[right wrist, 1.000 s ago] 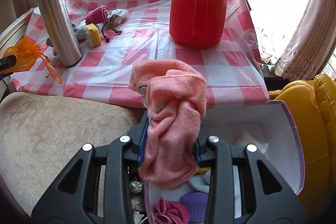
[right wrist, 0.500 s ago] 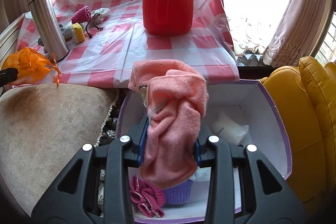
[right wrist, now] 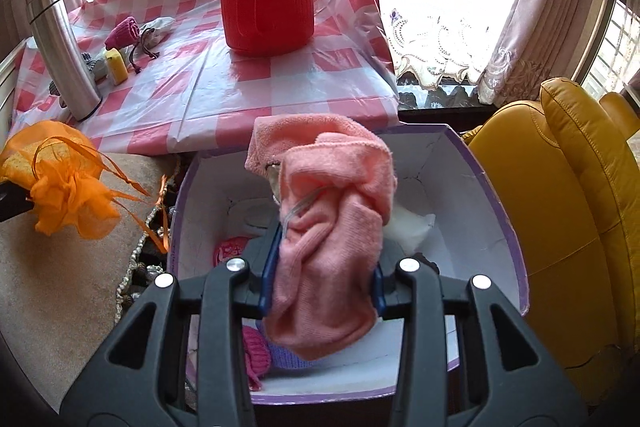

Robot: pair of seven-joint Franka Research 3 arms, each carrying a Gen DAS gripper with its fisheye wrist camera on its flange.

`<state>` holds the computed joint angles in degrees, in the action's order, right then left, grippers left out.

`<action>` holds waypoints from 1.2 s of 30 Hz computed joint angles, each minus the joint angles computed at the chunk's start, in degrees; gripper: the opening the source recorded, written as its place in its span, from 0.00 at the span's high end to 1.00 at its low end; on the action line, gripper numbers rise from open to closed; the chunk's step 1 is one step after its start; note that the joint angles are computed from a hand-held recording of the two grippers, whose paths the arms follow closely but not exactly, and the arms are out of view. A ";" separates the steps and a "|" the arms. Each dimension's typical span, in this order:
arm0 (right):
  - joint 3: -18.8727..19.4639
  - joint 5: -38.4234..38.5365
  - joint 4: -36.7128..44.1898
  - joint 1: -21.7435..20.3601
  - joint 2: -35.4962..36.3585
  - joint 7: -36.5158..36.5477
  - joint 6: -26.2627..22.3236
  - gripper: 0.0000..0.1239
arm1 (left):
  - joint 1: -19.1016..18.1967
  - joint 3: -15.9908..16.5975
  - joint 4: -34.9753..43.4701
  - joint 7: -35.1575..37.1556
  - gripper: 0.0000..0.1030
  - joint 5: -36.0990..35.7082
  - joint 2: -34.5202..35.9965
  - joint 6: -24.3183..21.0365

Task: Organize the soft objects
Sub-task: 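Carry pink towel with right tool while left tool carries mesh bag, releasing both into box, then withdraw both open tools from the box back over the tablecloth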

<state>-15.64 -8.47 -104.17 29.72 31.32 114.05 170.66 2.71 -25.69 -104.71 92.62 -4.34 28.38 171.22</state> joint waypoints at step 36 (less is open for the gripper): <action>23.15 17.62 8.08 -16.29 3.90 -25.24 -3.58 0.41 | 19.72 -12.80 -9.18 30.22 0.17 -43.84 -7.33 0.39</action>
<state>7.51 9.15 -96.09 13.44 35.22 88.81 167.08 22.43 -38.49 -113.90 122.84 -48.18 21.05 171.62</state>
